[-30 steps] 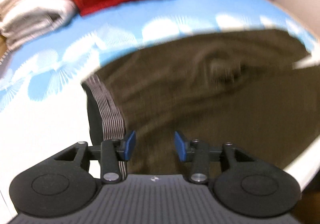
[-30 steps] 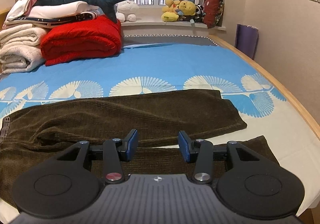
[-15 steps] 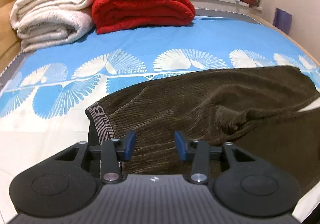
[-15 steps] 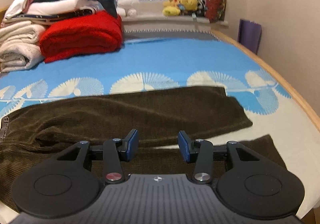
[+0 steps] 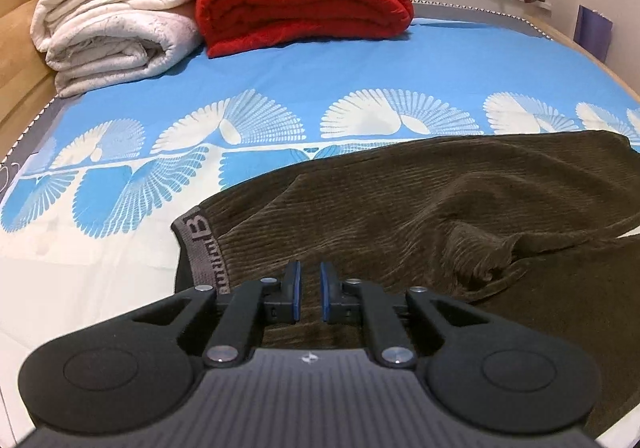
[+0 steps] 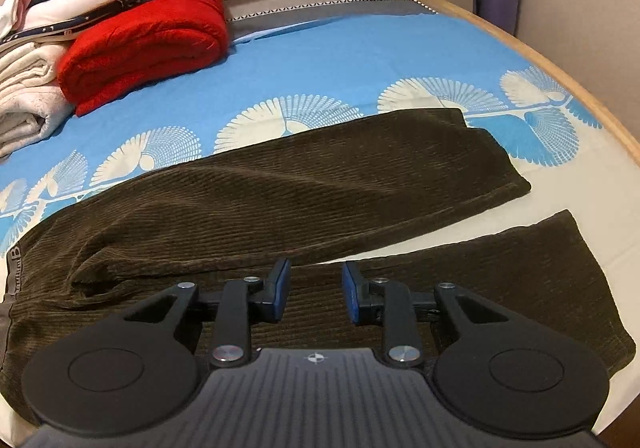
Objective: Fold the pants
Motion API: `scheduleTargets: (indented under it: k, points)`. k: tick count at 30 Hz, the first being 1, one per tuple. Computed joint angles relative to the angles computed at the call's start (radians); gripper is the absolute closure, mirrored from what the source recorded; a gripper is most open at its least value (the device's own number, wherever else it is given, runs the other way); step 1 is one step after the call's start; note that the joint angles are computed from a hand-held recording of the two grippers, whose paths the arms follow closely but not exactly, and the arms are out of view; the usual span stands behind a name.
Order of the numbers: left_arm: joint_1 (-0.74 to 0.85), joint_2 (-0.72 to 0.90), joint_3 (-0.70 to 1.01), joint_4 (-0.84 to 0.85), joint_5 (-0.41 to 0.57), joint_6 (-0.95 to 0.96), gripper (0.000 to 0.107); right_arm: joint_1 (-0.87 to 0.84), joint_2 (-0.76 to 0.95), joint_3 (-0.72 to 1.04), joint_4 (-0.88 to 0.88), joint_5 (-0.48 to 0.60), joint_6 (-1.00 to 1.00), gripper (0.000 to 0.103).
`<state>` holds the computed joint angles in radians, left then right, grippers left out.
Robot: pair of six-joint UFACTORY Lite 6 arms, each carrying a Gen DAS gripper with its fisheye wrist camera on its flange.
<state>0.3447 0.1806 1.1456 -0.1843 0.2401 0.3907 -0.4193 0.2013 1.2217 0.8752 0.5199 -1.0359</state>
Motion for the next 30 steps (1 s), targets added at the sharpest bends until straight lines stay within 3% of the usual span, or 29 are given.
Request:
scheduleTargets:
  k: [14, 16, 18, 24, 27, 28, 30]
  points:
    - [-0.037, 0.155, 0.181, -0.127, 0.021, 0.007, 0.096, 0.037, 0.044, 0.037, -0.076, -0.017, 0.067, 0.073]
    - [-0.026, 0.22, 0.253, -0.144, 0.039, 0.003, 0.096, 0.034, 0.045, 0.038, -0.071, -0.022, 0.061, 0.078]
    - [-0.014, 0.3, 0.344, -0.059, 0.034, -0.094, 0.096, 0.029, 0.048, 0.042, -0.056, -0.016, 0.046, 0.099]
    - [0.061, 0.602, 0.691, -0.109, 0.061, -0.109, 0.096, 0.01, 0.055, 0.054, -0.023, 0.025, 0.013, 0.099]
    - [0.067, 0.766, 0.896, -0.058, 0.117, -0.135, 0.086, 0.018, 0.055, 0.054, -0.027, 0.031, 0.004, 0.099]
    - [0.061, 0.807, 0.947, -0.004, 0.12, -0.166, 0.073, 0.023, 0.053, 0.051, -0.028, 0.022, 0.001, 0.099]
    - [0.052, 0.892, 1.066, 0.067, 0.126, -0.182, 0.057, 0.031, 0.053, 0.051, -0.032, 0.009, -0.003, 0.099]
